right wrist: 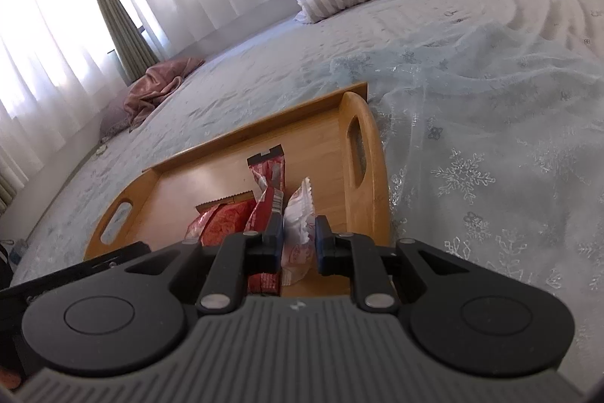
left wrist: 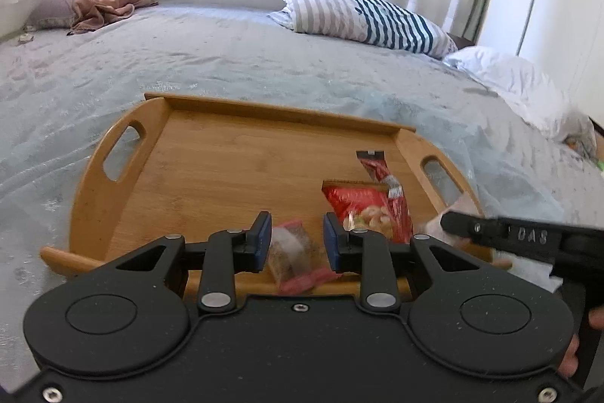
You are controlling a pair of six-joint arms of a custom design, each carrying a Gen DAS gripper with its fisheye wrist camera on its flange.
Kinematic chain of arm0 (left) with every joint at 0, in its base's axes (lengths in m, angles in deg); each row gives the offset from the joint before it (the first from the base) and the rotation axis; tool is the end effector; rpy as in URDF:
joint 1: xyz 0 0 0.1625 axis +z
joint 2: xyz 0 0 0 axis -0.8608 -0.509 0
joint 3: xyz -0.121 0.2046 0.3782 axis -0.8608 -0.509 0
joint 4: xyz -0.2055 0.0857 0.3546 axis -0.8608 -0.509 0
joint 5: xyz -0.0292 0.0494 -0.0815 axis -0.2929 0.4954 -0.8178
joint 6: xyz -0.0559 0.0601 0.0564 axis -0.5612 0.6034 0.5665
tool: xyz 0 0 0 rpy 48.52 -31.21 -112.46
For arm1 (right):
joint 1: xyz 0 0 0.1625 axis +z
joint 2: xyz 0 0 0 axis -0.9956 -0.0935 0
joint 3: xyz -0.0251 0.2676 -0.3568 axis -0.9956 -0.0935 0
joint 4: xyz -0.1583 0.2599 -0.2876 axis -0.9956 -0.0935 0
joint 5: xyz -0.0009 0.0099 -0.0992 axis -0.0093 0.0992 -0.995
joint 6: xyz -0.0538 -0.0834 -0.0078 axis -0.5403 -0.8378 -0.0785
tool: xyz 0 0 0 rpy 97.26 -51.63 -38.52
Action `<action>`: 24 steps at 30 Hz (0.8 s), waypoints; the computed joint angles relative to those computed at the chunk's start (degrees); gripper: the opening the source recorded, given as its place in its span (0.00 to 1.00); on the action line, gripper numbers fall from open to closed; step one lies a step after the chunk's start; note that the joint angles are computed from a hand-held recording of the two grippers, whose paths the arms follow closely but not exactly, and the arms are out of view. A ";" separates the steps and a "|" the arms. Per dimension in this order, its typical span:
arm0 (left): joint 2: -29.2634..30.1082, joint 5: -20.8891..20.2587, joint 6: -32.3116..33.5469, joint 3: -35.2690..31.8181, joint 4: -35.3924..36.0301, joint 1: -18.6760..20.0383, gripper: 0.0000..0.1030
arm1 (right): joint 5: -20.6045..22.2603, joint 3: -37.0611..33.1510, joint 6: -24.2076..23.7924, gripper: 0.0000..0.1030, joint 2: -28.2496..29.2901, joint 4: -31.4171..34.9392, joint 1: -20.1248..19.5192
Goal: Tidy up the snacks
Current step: 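Lower both snacks onto the tray and open both grippers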
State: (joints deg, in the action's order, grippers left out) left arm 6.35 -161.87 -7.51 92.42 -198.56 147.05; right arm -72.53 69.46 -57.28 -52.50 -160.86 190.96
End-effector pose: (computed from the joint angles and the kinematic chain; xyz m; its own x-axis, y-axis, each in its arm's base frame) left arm 0.1165 -0.7470 0.2823 -0.7592 0.3956 -0.5168 0.6414 0.5893 -0.4912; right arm 0.2834 -0.6940 -0.1519 -0.9231 0.2209 0.3148 -0.1728 0.4929 -0.8527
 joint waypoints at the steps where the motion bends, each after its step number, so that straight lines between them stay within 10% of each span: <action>1: -0.20 0.45 0.27 0.31 -0.30 0.05 0.26 | 0.16 0.16 0.25 0.20 -0.09 -0.04 -0.08; 24: 1.97 2.75 -1.44 -3.38 4.81 0.74 0.27 | 4.67 1.96 4.04 0.21 -1.14 1.37 -1.30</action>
State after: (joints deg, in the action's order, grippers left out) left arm 8.32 -159.12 -8.94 89.04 -193.75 147.79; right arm -67.85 71.42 -53.24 -53.65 -159.49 189.66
